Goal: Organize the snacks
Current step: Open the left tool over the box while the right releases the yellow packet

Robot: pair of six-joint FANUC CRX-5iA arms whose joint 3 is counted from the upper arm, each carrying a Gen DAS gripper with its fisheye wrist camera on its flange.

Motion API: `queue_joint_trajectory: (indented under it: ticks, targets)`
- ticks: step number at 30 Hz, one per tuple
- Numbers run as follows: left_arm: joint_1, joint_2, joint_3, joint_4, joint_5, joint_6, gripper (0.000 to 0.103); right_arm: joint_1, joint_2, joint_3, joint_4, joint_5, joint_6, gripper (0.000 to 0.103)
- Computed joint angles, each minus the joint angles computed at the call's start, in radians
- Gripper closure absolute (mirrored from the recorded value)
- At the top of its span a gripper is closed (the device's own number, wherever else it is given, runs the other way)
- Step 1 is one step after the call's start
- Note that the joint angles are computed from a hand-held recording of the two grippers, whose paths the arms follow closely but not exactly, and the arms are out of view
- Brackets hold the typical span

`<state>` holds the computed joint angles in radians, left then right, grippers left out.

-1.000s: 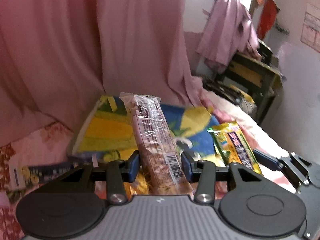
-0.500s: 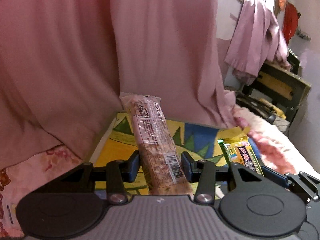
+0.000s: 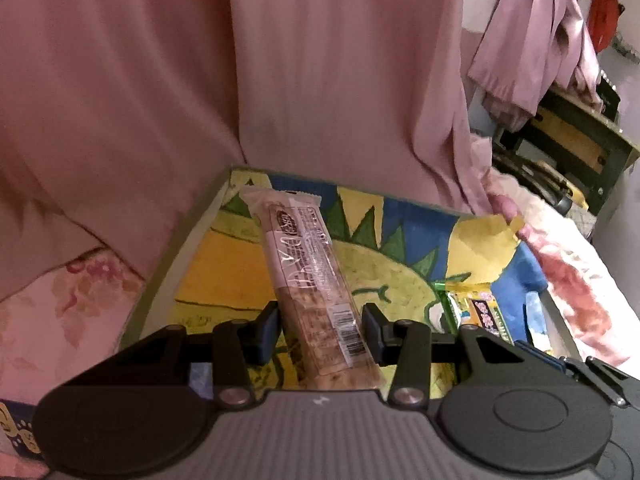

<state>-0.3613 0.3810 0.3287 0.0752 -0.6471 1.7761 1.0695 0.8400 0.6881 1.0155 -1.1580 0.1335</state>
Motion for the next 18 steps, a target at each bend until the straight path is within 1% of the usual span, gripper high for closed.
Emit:
queue_joint_trajectory:
  ticks: [3, 4, 7, 13, 15, 16, 17, 18]
  targets:
    - [0.002, 0.017, 0.028, 0.003, -0.052, -0.007, 0.055, 0.001, 0.002, 0.01, -0.021, -0.002, 0.002, 0.051]
    - [0.004, 0.021, 0.03, 0.013, -0.058, -0.011, 0.056, 0.001, 0.005, 0.017, -0.027, -0.004, 0.005, 0.051]
    - [0.01, 0.019, 0.019, 0.047, -0.056, -0.028, 0.056, 0.001, 0.004, 0.018, -0.037, -0.006, 0.009, 0.051]
    - [0.005, 0.021, 0.04, 0.023, -0.087, -0.023, 0.054, 0.001, 0.004, 0.027, -0.066, -0.012, 0.014, 0.05]
    - [0.003, 0.019, 0.046, 0.014, -0.097, -0.008, 0.053, 0.002, 0.001, 0.024, -0.066, -0.014, 0.006, 0.043]
    - [0.004, 0.017, 0.044, 0.019, -0.1, -0.008, 0.048, 0.004, -0.003, 0.019, -0.058, -0.016, -0.002, 0.041]
    - [0.005, 0.01, 0.037, 0.028, -0.097, -0.01, 0.044, 0.006, -0.008, 0.012, -0.05, -0.015, -0.01, 0.036]
    - [0.004, 0.008, 0.036, 0.029, -0.094, -0.008, 0.042, 0.007, -0.014, 0.004, -0.039, -0.014, -0.018, 0.031]
